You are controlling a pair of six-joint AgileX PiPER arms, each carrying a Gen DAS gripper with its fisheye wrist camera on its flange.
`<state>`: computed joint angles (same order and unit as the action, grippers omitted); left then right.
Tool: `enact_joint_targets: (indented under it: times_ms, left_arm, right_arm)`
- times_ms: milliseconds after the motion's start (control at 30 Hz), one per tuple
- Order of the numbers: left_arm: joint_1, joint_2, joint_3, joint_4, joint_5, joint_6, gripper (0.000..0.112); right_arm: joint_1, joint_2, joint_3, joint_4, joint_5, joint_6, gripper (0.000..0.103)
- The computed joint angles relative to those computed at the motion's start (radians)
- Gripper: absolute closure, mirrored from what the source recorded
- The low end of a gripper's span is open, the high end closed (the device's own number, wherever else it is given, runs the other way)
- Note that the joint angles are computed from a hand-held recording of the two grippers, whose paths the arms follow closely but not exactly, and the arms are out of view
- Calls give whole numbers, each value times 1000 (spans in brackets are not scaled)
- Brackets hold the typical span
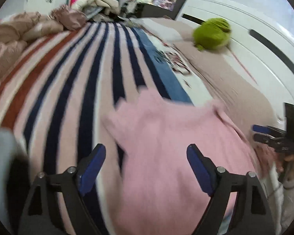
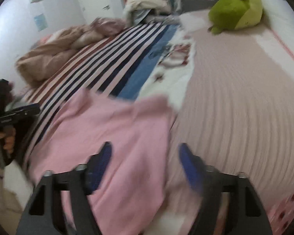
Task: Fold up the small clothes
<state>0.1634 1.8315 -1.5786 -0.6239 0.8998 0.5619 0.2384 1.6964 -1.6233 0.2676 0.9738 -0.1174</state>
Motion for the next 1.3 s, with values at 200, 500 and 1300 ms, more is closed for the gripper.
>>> enact_joint_targets:
  times_ms: [200, 500, 1300]
  left_arm:
    - [5, -98, 352, -188, -72, 162, 43]
    - [147, -351, 652, -361, 16, 394, 100]
    - [-21, 84, 89, -30, -139, 6, 30]
  right_arm:
    - [29, -133, 343, 117, -91, -25, 23]
    - [-16, -290, 534, 437, -96, -237, 85]
    - [278, -49, 207, -880, -89, 657, 63]
